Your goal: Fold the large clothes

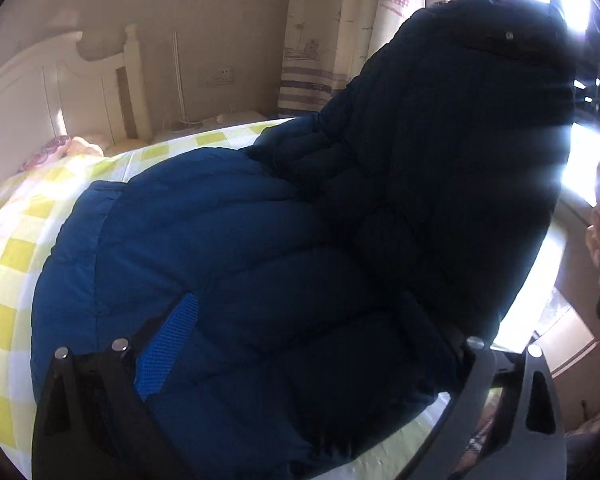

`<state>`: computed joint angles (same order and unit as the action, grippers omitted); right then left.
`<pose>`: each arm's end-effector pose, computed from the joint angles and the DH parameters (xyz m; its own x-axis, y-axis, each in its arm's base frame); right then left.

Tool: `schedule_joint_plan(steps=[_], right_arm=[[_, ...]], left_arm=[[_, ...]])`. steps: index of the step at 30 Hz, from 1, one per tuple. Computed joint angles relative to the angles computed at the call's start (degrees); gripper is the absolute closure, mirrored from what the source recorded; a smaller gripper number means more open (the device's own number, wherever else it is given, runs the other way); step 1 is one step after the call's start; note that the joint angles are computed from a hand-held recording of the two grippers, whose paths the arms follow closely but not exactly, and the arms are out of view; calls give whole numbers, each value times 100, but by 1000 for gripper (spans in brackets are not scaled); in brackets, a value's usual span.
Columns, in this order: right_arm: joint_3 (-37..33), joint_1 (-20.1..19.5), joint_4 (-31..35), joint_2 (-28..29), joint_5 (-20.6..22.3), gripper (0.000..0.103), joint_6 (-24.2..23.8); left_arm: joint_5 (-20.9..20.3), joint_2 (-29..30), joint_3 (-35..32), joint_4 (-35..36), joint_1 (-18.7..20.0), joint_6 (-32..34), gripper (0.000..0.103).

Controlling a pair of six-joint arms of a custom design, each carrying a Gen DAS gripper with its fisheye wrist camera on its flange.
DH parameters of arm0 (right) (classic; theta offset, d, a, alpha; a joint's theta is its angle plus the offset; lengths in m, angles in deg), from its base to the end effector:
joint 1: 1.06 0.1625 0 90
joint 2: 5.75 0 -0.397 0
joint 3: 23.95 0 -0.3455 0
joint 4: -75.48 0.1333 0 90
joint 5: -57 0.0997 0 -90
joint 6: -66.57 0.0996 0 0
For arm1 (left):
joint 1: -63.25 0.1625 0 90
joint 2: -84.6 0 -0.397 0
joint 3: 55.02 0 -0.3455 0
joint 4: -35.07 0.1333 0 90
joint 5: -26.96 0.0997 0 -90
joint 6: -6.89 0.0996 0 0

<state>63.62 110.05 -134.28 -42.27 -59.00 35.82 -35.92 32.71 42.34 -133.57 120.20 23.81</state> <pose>0.3198 -0.5796 0.1905 -0.7802 -0.1239 0.6132 -0.6163 0.3204 -0.7194 -0.1879 -0.6165 0.2089 -0.7110 0.4686 -0.5243 0.6935 0.5908 -0.4124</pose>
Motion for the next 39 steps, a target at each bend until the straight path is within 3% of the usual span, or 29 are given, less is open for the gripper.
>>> schedule_joint_plan(steps=[3,6,8,10,11,14,19,24,26,28,29,30,31,32,34,36,38,39], right_arm=[[-911,447,227,815,-479,65,-1605],[-1770,761,438,1822,-1035,65,-3404],[-2126,829,556,2439,-1361,64,-4604],[-2221,775,205,2884,-1302,63,-5540],[-2270,765,-54,3026,-1239,63,-5735],[-2025,714,108,2776,-1123,63,-5249],[-1654,681,-254,2604,-849,63,-5493],[-1161,564,-603,2354,-491,63,-5353],[-1125,538,-824,2402,-429,62,-5578],[-903,550,-1052,2352,-401,54,-5587],[-704,552,-938,2200,-338,42,-5383],[-340,524,-923,1954,-191,31,-5133],[-7,484,-1149,1749,-53,18,-4913],[332,434,-1355,1526,20,11,-4610],[1058,270,-1316,916,-8,10,-3572],[1743,-27,-1014,264,48,10,-2372],[2155,-306,-602,-204,16,9,-1250],[2262,-390,-409,-328,-17,9,-924]], left_arm=[[-1359,-490,-491,428,730,-1231,3],[-3035,-564,-1289,1174,1530,-2245,3],[-3859,-450,-1732,1597,1878,-2482,2],[-4008,-317,-2034,1919,2022,-2564,2],[-4031,-237,-2195,2125,2074,-2590,2],[-4054,13,-2617,2603,2149,-2677,2],[-3539,463,-3768,3768,1875,-2075,2],[-2863,1594,-6040,5973,1592,-1581,2],[-2918,2178,-7195,6788,1565,-1649,3],[-2982,2589,-7960,7214,1536,-1620,3],[-2755,2614,-7983,7207,1498,-1681,22],[-2704,2529,-7766,7062,1500,-1784,34],[-2778,2307,-7308,6813,1525,-1805,53],[-2801,2119,-6922,6511,1540,-1743,63],[-2874,1809,-6333,6096,1577,-1602,71],[-2918,1666,-6078,5925,1622,-1523,72],[-2979,1669,-6054,5893,1649,-1519,73],[-2982,1740,-6174,5949,1641,-1536,73]])
